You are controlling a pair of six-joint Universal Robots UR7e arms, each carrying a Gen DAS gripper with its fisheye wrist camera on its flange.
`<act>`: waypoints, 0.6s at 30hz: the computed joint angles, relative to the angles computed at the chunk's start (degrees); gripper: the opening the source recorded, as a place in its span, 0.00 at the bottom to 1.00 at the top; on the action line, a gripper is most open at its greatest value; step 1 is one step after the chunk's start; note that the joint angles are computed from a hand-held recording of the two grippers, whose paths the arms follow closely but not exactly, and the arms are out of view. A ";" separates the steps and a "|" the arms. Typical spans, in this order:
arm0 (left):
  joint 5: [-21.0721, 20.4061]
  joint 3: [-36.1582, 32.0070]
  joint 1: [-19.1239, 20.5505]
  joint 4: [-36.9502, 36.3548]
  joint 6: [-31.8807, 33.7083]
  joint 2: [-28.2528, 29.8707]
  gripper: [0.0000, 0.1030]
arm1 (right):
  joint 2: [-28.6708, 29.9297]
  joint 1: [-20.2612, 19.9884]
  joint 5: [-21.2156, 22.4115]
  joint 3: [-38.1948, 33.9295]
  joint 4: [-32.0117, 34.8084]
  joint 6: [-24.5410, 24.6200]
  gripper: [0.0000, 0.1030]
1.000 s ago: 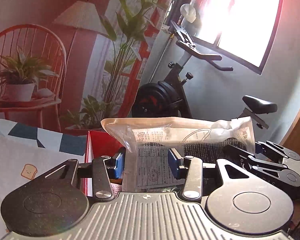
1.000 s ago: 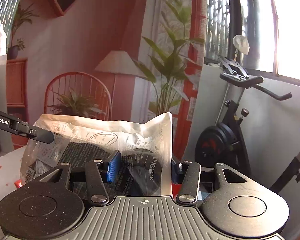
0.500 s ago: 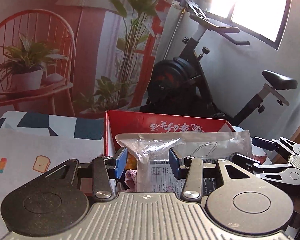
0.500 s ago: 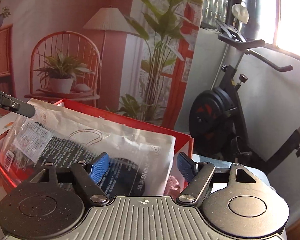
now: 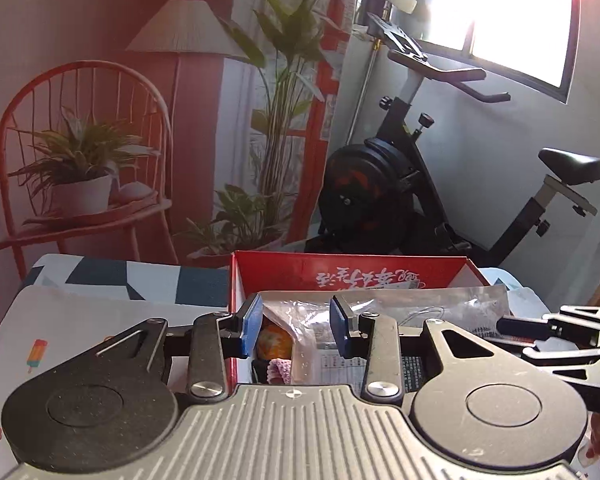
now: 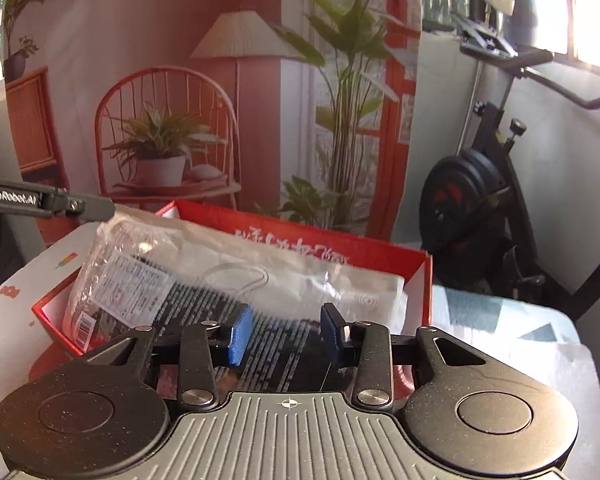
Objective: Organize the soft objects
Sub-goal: 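Lift the clear bag with both grippers and carry it over the box, then lower the clear bag into the red box and open both grippers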
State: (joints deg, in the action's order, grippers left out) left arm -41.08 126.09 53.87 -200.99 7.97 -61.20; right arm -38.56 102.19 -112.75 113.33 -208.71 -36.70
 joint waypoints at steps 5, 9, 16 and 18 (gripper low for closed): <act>-6.93 -1.23 1.11 7.60 -0.59 -0.66 0.32 | 1.19 -0.50 -1.50 -2.09 6.11 6.17 0.30; -11.96 -6.08 4.56 22.59 -6.24 0.68 0.28 | 2.02 -0.14 -3.83 -4.77 12.38 10.03 0.30; -12.08 -10.81 7.04 33.63 -6.97 3.18 0.28 | 1.97 -1.37 -3.81 -8.64 24.77 16.97 0.30; -11.51 -10.78 7.05 34.46 -6.52 3.19 0.28 | 2.10 -1.53 -3.83 -9.61 26.85 18.78 0.30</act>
State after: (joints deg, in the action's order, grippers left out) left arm -52.60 115.31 60.92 -166.52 1.45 -58.01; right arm -36.46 100.65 -116.58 103.72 -181.87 -17.92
